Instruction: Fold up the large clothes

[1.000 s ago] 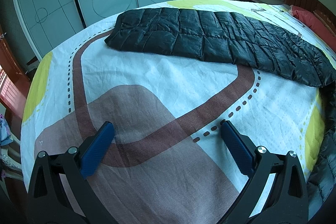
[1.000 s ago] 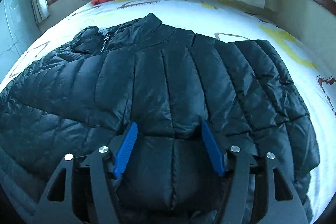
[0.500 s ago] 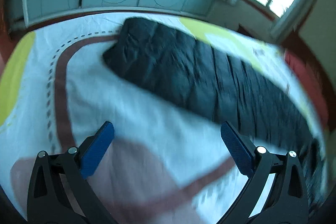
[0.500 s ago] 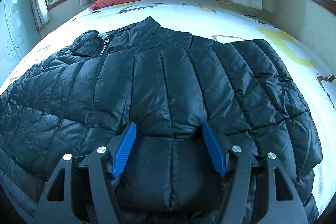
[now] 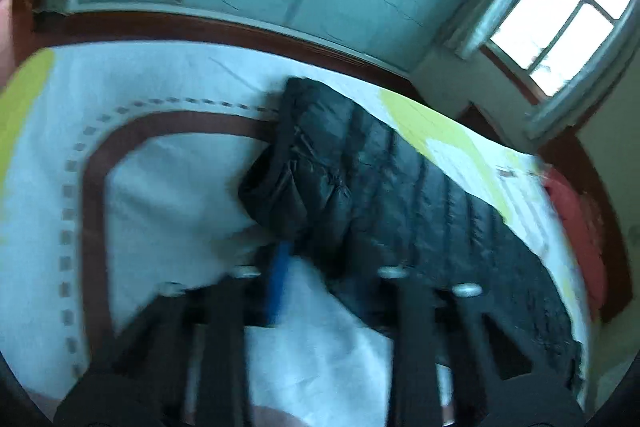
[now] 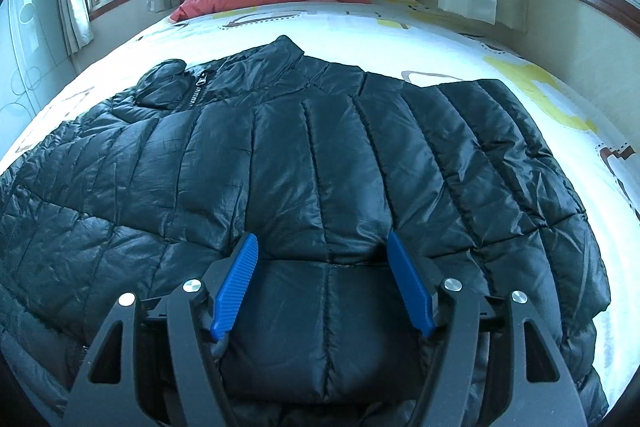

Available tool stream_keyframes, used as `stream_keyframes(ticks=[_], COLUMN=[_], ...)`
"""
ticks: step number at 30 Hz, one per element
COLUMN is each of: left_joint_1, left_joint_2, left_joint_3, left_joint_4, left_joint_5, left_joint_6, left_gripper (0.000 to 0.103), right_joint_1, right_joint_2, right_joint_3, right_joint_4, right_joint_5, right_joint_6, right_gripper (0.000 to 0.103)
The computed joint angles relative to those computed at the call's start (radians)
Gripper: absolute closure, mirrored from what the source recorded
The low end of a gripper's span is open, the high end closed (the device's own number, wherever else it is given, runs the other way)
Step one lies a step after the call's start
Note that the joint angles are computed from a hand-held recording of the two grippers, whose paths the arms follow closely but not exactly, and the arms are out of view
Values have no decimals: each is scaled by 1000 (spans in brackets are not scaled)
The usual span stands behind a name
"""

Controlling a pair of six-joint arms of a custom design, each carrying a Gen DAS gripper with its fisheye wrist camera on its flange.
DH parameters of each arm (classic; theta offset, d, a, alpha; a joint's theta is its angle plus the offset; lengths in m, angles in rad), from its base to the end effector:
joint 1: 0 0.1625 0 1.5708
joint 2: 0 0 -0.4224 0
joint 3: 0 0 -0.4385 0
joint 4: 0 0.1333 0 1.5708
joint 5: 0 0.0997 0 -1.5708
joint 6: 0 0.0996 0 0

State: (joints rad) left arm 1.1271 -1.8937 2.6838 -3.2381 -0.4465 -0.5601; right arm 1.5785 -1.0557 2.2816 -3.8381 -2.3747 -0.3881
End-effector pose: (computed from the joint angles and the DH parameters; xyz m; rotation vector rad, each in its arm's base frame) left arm 0.0850 -0.3409 0.3007 -0.7365 2.0461 -1.4896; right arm 0.0652 -0.4659 0.1686 -0.0849 -2.0581 0.9661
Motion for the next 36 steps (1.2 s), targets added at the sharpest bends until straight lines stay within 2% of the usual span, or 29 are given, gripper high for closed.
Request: stream_keyframes(ticks=[3, 6, 9, 11, 15, 22, 24, 28, 33, 35, 36], left_joint_1=[-30, -122, -209, -268, -366, -459, -489, -508, -519, -523, -524], left_joint_2=[40, 133, 219, 285, 421, 714, 796, 930, 1028, 1050, 1060], left_joint_3=[-16, -27, -41, -58, -100, -239, -271, -342, -381, -390, -398], left_joint_4=[-17, -154, -260, -283, -219, -149, -151, -107, -38, 5, 23], left_joint_5=[54, 126, 146, 132, 68, -56, -56, -107, -152, -156, -159], left_joint_6=[48, 193, 314, 360, 356, 381, 408, 426, 429, 432, 433], left_gripper=[94, 95, 96, 96, 96, 96, 96, 96, 94, 89, 79], right_joint_1=[0, -1, 0, -1, -1, -1, -2, -1, -1, -1, -2], right_joint_2=[0, 1, 0, 0, -2, 0, -1, 1, 0, 1, 0], right_joint_3=[0, 1, 1, 1, 2, 3, 3, 2, 3, 2, 4], right_joint_4=[-1, -3, -2, -2, -3, -5, -5, -7, -7, -7, -6], right_joint_5=[1, 1, 1, 2, 3, 4, 5, 3, 3, 3, 5], right_joint_6=[0, -2, -2, -1, 0, 0, 1, 0, 0, 0, 2], right_gripper=[36, 36, 36, 36, 36, 36, 36, 36, 36, 36, 36])
